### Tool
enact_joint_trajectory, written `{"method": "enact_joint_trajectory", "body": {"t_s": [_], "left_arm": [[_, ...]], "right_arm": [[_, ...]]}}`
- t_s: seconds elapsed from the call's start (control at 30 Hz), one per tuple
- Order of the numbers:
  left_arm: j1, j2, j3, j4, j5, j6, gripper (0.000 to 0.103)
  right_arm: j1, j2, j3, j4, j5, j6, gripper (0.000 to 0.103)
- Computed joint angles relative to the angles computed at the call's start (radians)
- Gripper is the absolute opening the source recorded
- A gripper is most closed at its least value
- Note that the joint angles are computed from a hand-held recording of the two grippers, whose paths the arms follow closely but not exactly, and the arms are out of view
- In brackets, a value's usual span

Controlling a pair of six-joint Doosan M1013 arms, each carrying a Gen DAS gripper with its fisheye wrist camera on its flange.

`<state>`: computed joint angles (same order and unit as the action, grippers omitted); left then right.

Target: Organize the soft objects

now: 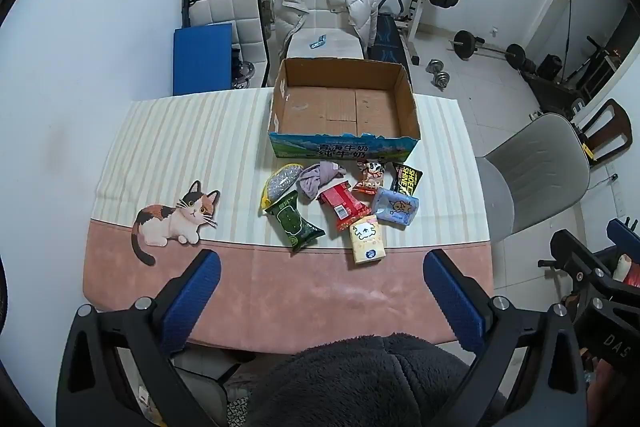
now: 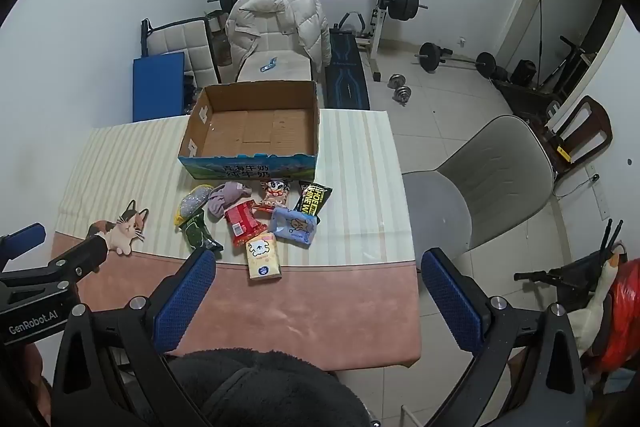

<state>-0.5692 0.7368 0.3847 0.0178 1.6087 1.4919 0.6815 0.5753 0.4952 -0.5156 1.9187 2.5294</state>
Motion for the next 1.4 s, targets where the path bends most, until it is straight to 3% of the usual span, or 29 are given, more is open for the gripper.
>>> {"method": "enact_joint_trajectory", "body": {"t_s": [0.63, 0.87, 1.4], "left_arm": [[0.002, -0.002, 0.003, -0.016, -0.006, -0.004, 0.103], [-0.001, 0.000, -0.006, -0.017, 0.000, -0.005, 0.103], [0.003, 0.006, -0.015, -0.024, -0.001, -0.009, 0.103]], "right_arm": [[-0.004, 0.023, -0.049, -0.007, 0.002, -0.005, 0.103], [0.001, 0.069, -0.141, -0.027, 0.042, -0.035, 0.103], [0.003, 0.069, -0.144, -0.033, 0.032, -0.040, 0.103]]}}
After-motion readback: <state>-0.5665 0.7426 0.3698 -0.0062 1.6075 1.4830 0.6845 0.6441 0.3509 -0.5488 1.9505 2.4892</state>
